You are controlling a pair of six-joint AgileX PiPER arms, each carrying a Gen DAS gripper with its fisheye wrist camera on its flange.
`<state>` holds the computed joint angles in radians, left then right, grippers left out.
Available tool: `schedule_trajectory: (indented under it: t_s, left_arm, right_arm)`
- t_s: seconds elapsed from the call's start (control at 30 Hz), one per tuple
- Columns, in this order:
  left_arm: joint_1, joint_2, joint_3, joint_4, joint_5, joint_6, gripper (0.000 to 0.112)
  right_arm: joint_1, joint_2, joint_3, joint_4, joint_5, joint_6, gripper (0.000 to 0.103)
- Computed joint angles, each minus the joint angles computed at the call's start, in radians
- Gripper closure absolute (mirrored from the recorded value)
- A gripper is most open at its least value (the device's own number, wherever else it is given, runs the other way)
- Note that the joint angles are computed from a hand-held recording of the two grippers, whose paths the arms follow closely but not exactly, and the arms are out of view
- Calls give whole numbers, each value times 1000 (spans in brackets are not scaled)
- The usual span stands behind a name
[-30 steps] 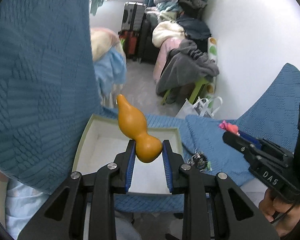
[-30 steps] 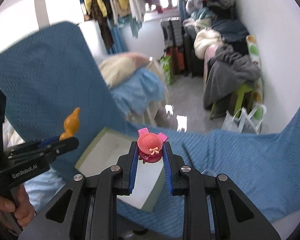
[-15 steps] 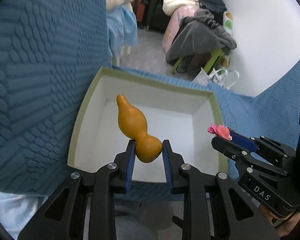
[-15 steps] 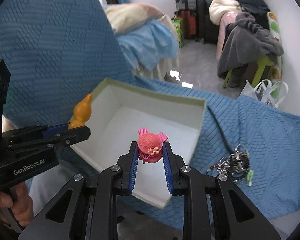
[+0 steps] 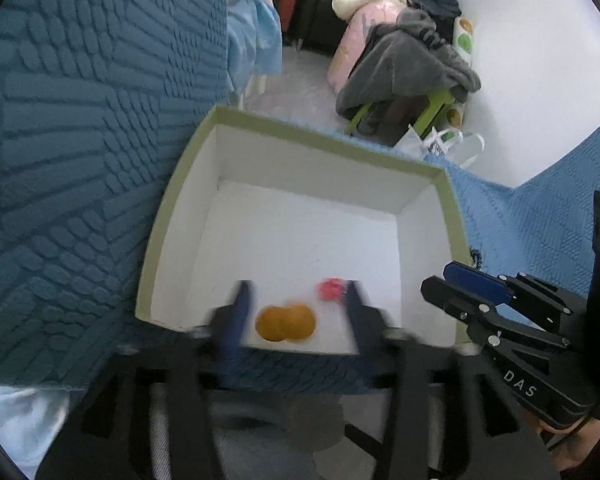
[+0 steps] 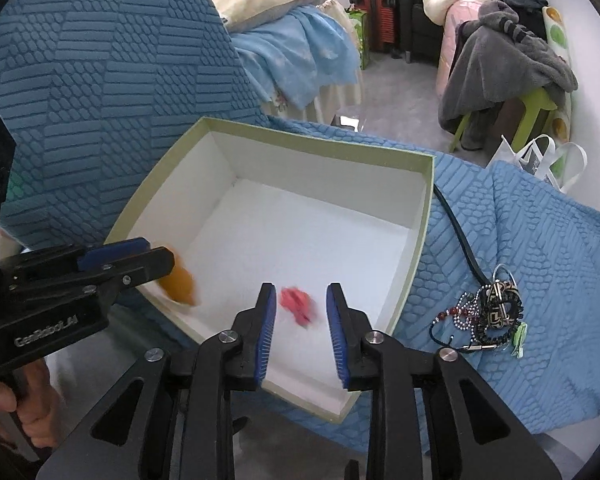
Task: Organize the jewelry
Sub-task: 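Carry both charms over the green box and open both tools to drop them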
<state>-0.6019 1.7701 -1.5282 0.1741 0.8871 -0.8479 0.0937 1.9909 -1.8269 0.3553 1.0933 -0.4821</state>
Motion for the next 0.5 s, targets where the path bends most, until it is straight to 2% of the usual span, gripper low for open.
schedule_trajectory:
  t_s: [0.07,0.5]
  left_arm:
    - [-15,-18,-2,46,2,-39,39]
    - [-147,-90,-191,281,180,-159,39]
  right_arm:
    - [-7,-12,-3,15,1,-9,71]
    - [-105,-160,-69,160,13,-90,71]
